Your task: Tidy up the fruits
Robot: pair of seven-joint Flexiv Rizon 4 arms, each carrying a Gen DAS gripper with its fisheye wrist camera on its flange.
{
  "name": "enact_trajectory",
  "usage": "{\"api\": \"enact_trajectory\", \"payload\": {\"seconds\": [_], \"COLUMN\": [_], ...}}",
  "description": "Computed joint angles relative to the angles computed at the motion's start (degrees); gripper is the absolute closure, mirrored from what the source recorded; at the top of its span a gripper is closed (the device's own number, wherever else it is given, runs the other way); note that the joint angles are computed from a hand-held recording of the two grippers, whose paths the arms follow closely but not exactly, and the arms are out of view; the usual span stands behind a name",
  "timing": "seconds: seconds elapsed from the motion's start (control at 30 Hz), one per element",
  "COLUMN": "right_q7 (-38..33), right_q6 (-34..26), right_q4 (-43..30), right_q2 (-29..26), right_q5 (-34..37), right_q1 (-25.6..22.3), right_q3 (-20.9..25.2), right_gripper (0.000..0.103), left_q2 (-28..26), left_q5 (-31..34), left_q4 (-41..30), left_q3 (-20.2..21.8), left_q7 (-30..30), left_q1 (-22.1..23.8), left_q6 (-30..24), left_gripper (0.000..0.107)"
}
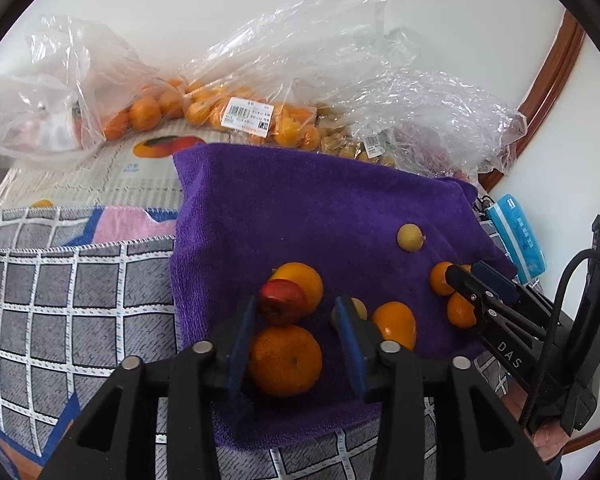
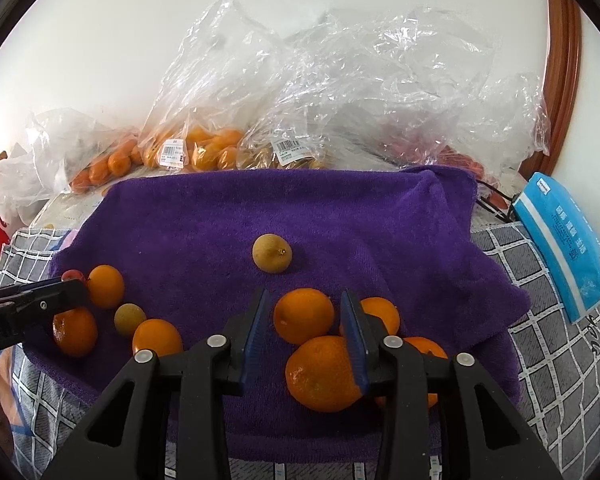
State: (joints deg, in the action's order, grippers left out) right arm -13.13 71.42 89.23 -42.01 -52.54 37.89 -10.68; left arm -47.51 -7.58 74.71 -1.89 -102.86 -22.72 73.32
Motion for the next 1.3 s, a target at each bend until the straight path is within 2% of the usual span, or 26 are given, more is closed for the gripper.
{"api": "enact_trajectory", "payload": {"seconds": [0.17, 0.3, 0.4, 0.53, 0.6, 0.7, 0.73, 0.8, 0.93, 1.07, 1.23, 1.3], "right_q7": [3.9, 5.6, 8.2, 9.2, 10.6, 12.3, 13.7, 16.2, 20.2, 21.6, 24.4, 25.1], "right_q6": [-0.5, -4.4, -8.4, -11.7, -13.2, -16.8, -18.1, -18.8, -21.5, -25.7, -25.3, -26.4], "right_q4": [2.1, 4.2, 6.4, 10.2, 12.6, 15.9, 17.4, 19.9, 23.5, 25.6, 28.3, 29.0], "right_q2": [2.7, 6.0, 9.2, 13.9, 16.6, 20.5, 22.1, 24.8, 28.7, 31.5, 34.5, 35.3], "right_q5": [-2.1, -3.7, -6.4, -7.3, -8.1, -9.1, -9.8, -11.7, -15.9, -17.8, -18.1, -18.2], "right_q1": [1.1, 0.8, 1.1, -0.5, -1.2, -1.9, -2.0, -2.8, -4.0, -4.2, -5.4, -5.4], "right_q3": [-1.4, 0.5, 1.8, 6.0, 7.9, 10.8, 11.8, 13.6, 17.1, 20.4, 22.7, 23.4], "right_gripper": [0.055, 0.054, 0.054, 0.054, 0.054, 0.054, 0.049, 0.04, 0.015, 0.006, 0.006, 0.006], "left_q2": [2.6, 5.6, 8.6, 12.7, 14.6, 17.2, 18.1, 19.6, 21.8, 24.7, 27.4, 28.1], "left_q5": [1.3, 3.0, 4.3, 8.6, 12.1, 16.2, 17.7, 22.5, 32.9, 39.4, 46.6, 48.0], "left_q4": [2.7, 5.9, 9.4, 13.6, 15.3, 16.9, 17.7, 18.2, 17.8, 18.7, 18.8, 18.7], "left_q3": [1.2, 3.7, 4.0, 10.0, 14.5, 16.4, 17.0, 21.2, 29.1, 30.5, 30.1, 28.9], "left_q7": [-1.2, -3.7, -4.4, -10.4, -15.0, -18.7, -20.1, -25.4, -36.2, -42.8, -49.2, -50.0], "left_q1": [-0.9, -2.8, -3.5, -8.9, -13.0, -15.5, -16.4, -20.5, -29.0, -32.0, -33.9, -33.5], "left_q6": [2.3, 3.9, 5.4, 7.6, 8.2, 7.5, 7.6, 7.0, 4.1, 2.0, -0.4, -1.6], "left_gripper": [0.055, 0.049, 0.048, 0.044, 0.037, 0.031, 0.031, 0.026, 0.017, 0.008, 0.008, 0.007]}}
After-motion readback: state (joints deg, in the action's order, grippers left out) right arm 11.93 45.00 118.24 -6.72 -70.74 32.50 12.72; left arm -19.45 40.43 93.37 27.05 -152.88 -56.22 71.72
